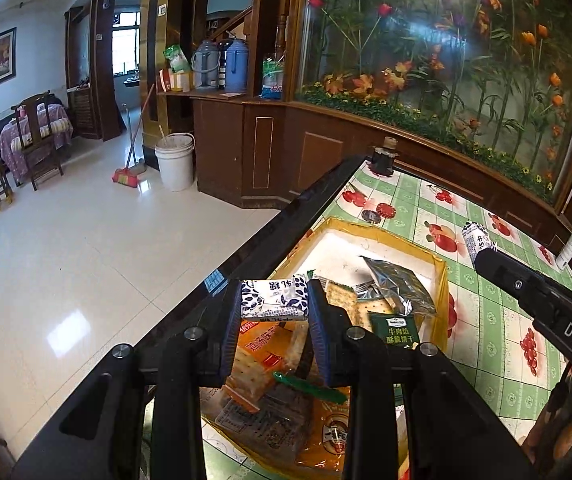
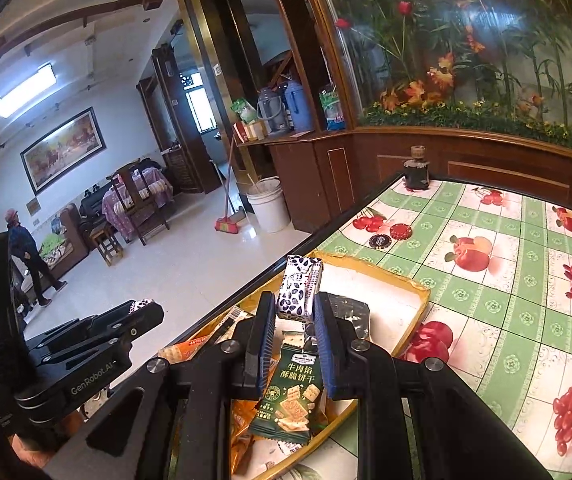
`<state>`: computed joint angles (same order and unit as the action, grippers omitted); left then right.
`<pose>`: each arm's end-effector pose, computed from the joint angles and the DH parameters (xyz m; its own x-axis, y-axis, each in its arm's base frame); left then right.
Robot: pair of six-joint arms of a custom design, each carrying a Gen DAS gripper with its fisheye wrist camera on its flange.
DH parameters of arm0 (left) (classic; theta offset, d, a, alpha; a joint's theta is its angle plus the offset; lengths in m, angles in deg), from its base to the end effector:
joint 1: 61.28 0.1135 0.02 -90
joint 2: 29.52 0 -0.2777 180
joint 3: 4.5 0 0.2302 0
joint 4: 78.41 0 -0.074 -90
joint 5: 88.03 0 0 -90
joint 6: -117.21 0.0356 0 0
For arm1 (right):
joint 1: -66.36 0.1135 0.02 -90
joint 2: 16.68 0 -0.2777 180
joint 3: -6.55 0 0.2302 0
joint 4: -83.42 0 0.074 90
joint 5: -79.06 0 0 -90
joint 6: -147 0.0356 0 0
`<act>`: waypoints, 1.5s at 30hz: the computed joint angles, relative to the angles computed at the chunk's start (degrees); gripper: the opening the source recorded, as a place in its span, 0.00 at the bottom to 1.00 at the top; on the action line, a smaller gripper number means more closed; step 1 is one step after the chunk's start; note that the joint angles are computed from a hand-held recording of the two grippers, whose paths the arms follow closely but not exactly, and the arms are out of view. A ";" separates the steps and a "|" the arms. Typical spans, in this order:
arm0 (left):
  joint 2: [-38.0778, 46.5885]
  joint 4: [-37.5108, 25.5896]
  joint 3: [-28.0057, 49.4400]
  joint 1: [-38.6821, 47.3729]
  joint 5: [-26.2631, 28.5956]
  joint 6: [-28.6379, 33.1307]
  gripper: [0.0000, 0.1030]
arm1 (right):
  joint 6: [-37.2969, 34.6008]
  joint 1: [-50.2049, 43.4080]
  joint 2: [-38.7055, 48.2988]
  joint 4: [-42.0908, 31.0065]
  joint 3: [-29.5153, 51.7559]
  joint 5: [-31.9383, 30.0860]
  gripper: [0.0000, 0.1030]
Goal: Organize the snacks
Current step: 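Carry both white candies over the yellow tray with both tools, then open both tools to drop the white candies into the tray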
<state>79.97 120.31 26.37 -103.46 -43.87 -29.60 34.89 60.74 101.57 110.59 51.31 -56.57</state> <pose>0.1710 -0.1205 0.0641 -0.5193 -0.3162 -0.7939 -0.4264 0.9010 -0.0799 0.2863 -0.0026 0.0659 -0.5077 -0.2145 -0.8344 -0.6626 0.7162 0.2190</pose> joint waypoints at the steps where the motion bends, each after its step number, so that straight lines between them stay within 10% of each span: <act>1: 0.35 0.62 -0.10 0.34 0.34 0.19 0.28 | 0.26 0.28 0.49 0.10 0.47 0.41 0.19; 13: 8.80 13.15 -1.47 7.02 9.53 4.44 0.28 | 3.50 3.93 5.87 -2.01 6.59 4.10 0.19; 30: 13.36 8.57 6.46 7.09 12.18 9.65 0.31 | 4.61 8.32 15.69 -7.63 17.14 9.26 0.20; 32: 13.04 4.62 7.79 5.76 9.35 8.76 0.45 | 4.60 8.48 16.23 -7.54 17.56 9.71 0.23; 34: 12.63 1.02 8.66 4.25 6.10 6.95 0.81 | 4.63 8.29 16.35 -7.84 17.79 9.32 0.27; 37: 11.37 2.28 6.86 2.84 4.03 5.88 0.82 | 5.00 7.68 15.70 -5.99 16.42 9.09 0.50; 45: 5.48 -0.71 4.81 0.45 1.46 3.19 0.82 | 5.28 3.49 10.72 -3.62 10.73 4.04 0.52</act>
